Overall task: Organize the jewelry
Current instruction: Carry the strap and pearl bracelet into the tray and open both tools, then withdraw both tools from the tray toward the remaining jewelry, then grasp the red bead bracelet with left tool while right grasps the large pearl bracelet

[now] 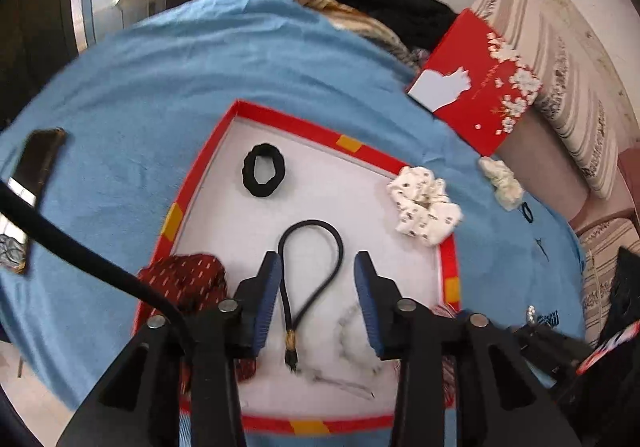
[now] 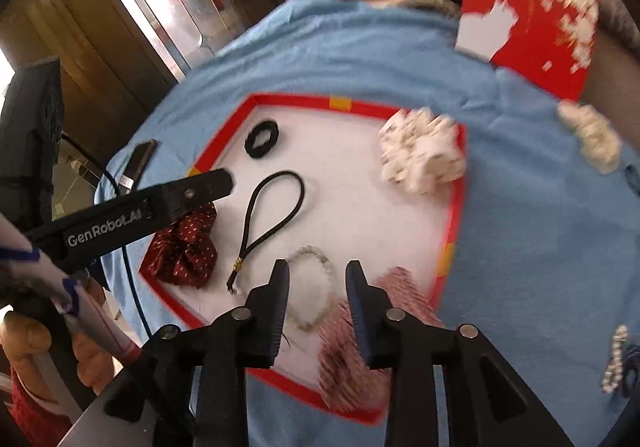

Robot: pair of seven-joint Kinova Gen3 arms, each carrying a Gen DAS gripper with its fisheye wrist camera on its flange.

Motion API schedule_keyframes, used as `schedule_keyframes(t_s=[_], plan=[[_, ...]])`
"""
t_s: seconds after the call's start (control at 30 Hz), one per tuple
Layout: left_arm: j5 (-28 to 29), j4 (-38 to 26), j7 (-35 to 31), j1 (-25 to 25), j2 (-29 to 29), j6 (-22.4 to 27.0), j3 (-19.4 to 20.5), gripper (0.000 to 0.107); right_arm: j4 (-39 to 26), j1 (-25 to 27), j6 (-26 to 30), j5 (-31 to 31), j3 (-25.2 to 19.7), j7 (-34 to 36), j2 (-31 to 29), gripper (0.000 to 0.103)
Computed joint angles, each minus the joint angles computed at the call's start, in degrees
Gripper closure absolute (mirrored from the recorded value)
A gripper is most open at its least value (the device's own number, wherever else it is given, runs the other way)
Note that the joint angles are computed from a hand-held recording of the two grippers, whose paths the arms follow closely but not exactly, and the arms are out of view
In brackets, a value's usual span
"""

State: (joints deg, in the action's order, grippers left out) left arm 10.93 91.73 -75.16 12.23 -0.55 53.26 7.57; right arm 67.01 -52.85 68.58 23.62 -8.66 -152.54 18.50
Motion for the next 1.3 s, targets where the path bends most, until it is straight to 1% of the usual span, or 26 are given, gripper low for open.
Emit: schedule_keyframes(t_s=[0.03,0.07,0.1,0.13,0.2,0.23,0.27,0.3,0.33,0.4,0.43,0.47,0.5,0.53,0.57,0.6,0.63,0.73,0.77,0.83,0.9,0.97,1.03,1.1,1.2,1.3], plan=[[-1.0,0.4,1.0,0.4,-1.4,0.2,0.4,0.064,1.2,-0.6,0.6,2.3,-0.9,-1.3,-1.3,0.063],[-1.6,0.9,1.7,0.7,-2.8,0.4,0.7,0.063,2.6,-0.5,2.0,4.6,-2.9,-2.5,-3.2,0.058],[-2.2,1.3,2.3,1.0,-3.9,0.7,1.1,0.062,3.5,-1.1,4.1,7.0,-4.2,-3.9,-4.6,0.055],[-2.8,1.8,2.9,1.5,-5.2,1.0,1.7,0.062,5.5,-1.6,6.4,9.3,-5.9,-5.3,-6.8,0.055],[-3.8,2.8,4.4,2.6,-8.0,1.6,3.2,0.062,8.7,-0.6,11.1,13.5,-11.2,-9.0,-9.4,0.055],[-4.1,3.1,5.2,3.0,-8.7,1.7,3.8,0.062,10.7,0.1,13.4,14.9,-13.9,-11.4,-10.9,0.055],[-4.0,3.6,5.7,3.6,-9.7,1.6,4.5,0.062,12.7,0.0,15.7,15.7,-15.5,-13.7,-12.5,0.055],[-3.9,3.8,6.1,4.2,-10.2,1.6,5.1,0.062,15.0,-0.8,18.1,15.9,-16.3,-16.0,-14.3,0.055],[-4.3,4.2,6.8,5.0,-10.8,1.5,6.4,0.062,17.1,-0.6,20.4,15.7,-18.1,-18.3,-16.0,0.055],[-6.4,4.2,8.8,7.5,-10.4,1.3,8.5,0.062,20.3,2.6,24.4,14.3,-23.3,-23.0,-18.7,0.054],[-8.0,4.0,10.2,10.1,-9.8,1.2,8.2,0.062,22.1,5.0,25.2,12.8,-26.0,-25.3,-20.6,0.054],[-9.1,3.6,11.2,12.7,-8.8,1.1,8.2,0.062,24.7,7.1,25.0,10.4,-27.6,-27.7,-23.3,0.054],[-10.0,3.0,12.0,15.4,-7.4,1.2,8.2,0.062,27.2,8.3,24.6,8.1,-28.1,-30.0,-25.9,0.054],[-11.0,2.6,13.1,17.8,-6.5,1.3,7.6,0.062,29.5,8.4,24.4,6.1,-27.9,-32.3,-28.1,0.054],[-12.9,1.9,15.1,20.2,-4.8,1.5,8.1,0.062,31.0,7.5,24.7,5.0,-27.4,-34.5,-29.3,0.054],[-15.2,1.6,17.2,21.6,-3.9,1.6,8.9,0.062,32.7,6.0,25.4,3.9,-26.6,-36.8,-30.8,0.054],[-17.5,1.2,18.3,22.4,-2.4,1.7,10.7,0.062,34.0,4.3,26.3,3.3,-25.9,-39.1,-32.0,0.054],[-24.4,0.9,22.4,21.0,0.9,2.6,18.1,0.062,36.9,-1.4,29.3,2.7,-24.4,-46.1,-34.5,0.054],[-25.6,0.8,23.2,21.4,2.3,3.2,19.3,0.062,37.6,-2.4,29.9,2.5,-24.1,-47.6,-35.3,0.054],[-25.3,0.7,23.4,22.1,4.3,3.7,19.6,0.062,39.5,-1.4,29.9,1.4,-25.0,-49.9,-37.8,0.054],[-23.5,1.1,23.3,23.9,5.6,3.4,17.5,0.062,41.6,0.2,28.8,0.0,-25.7,-51.4,-40.3,0.054],[-21.6,1.6,22.9,24.5,6.1,2.5,15.9,0.063,43.2,1.7,27.3,-1.0,-25.8,-52.1,-42.5,0.054],[-19.3,1.6,21.8,24.9,6.7,1.8,14.3,0.064,45.0,3.1,25.0,-1.7,-25.3,-52.5,-45.2,0.054],[-18.6,1.7,21.4,26.0,7.0,1.1,12.9,0.064,46.2,4.1,22.2,-1.6,-24.8,-52.2,-47.3,0.054],[-18.6,1.3,20.5,27.6,7.6,0.2,11.5,0.064,47.5,4.8,16.5,-0.1,-22.8,-49.7,-48.8,0.054],[-19.1,0.9,20.6,28.8,8.4,-0.5,10.8,0.064,48.2,5.1,10.9,1.7,-19.2,-44.8,-47.9,0.054]])
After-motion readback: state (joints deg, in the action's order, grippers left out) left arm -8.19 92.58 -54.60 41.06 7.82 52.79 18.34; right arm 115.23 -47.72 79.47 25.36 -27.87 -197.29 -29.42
